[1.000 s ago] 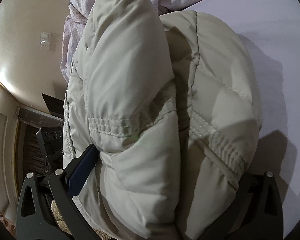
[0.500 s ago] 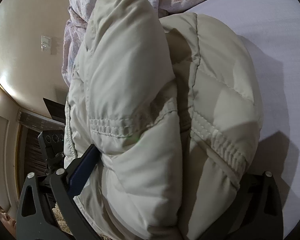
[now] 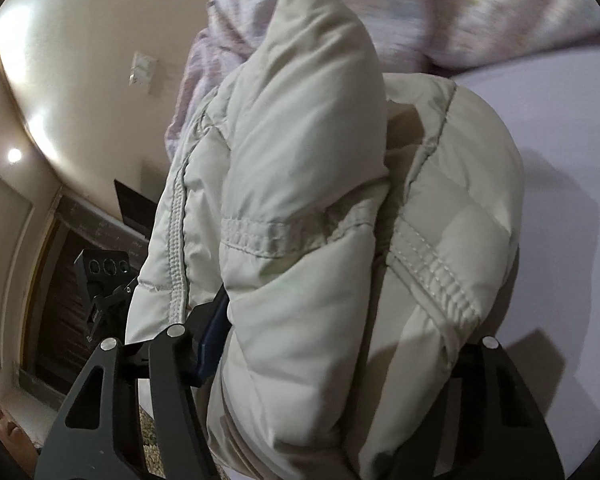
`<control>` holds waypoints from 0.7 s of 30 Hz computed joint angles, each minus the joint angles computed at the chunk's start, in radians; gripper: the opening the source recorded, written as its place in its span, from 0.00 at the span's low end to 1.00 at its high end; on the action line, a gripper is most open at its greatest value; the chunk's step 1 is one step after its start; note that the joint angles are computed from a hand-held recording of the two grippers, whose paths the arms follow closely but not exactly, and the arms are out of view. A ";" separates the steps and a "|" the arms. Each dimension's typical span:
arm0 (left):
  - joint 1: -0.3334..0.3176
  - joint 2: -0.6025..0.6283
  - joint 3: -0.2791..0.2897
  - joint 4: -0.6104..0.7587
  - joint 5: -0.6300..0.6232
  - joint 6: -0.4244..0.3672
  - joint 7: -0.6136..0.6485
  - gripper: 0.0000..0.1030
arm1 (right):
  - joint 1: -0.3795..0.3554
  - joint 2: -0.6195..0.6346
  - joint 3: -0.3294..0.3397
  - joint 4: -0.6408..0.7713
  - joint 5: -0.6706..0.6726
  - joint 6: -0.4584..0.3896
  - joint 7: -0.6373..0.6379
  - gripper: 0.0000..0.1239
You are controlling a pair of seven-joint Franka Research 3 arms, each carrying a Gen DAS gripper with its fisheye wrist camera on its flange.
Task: Fold large clothes
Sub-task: 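Lift the jacket bundle with both grippers and roll it over onto itself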
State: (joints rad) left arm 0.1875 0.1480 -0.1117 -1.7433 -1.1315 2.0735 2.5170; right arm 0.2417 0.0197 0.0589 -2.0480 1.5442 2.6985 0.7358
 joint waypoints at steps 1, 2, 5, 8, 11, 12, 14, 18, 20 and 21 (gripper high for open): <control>0.006 0.005 0.004 0.010 -0.009 -0.001 0.002 0.73 | 0.002 0.011 0.002 0.020 -0.011 -0.001 0.003 0.51; 0.012 0.010 0.006 0.020 -0.020 0.002 0.005 0.73 | 0.005 0.033 0.006 0.056 -0.033 0.000 0.012 0.51; 0.030 0.024 0.010 0.045 -0.047 0.028 0.023 0.73 | 0.006 0.091 0.018 0.144 -0.099 -0.010 0.043 0.51; 0.047 0.053 0.012 0.082 -0.045 0.050 0.014 0.73 | 0.003 0.162 0.035 0.236 -0.189 -0.018 0.103 0.51; 0.065 0.093 0.007 0.121 -0.012 0.064 -0.020 0.73 | -0.003 0.232 0.053 0.311 -0.285 -0.026 0.179 0.51; 0.074 0.108 0.006 0.132 0.004 0.064 -0.034 0.73 | -0.007 0.249 0.060 0.325 -0.312 -0.027 0.202 0.51; 0.085 0.135 -0.002 0.153 0.041 0.068 -0.063 0.73 | -0.011 0.286 0.071 0.348 -0.366 -0.030 0.253 0.51; 0.111 0.160 -0.028 0.165 0.066 0.087 -0.057 0.73 | -0.045 0.311 0.106 0.357 -0.348 -0.025 0.260 0.51; 0.116 0.160 -0.037 0.163 0.071 0.107 -0.052 0.73 | -0.047 0.324 0.107 0.370 -0.374 -0.021 0.293 0.52; 0.116 0.161 -0.040 0.165 0.078 0.117 -0.055 0.73 | -0.046 0.328 0.108 0.373 -0.384 -0.014 0.305 0.52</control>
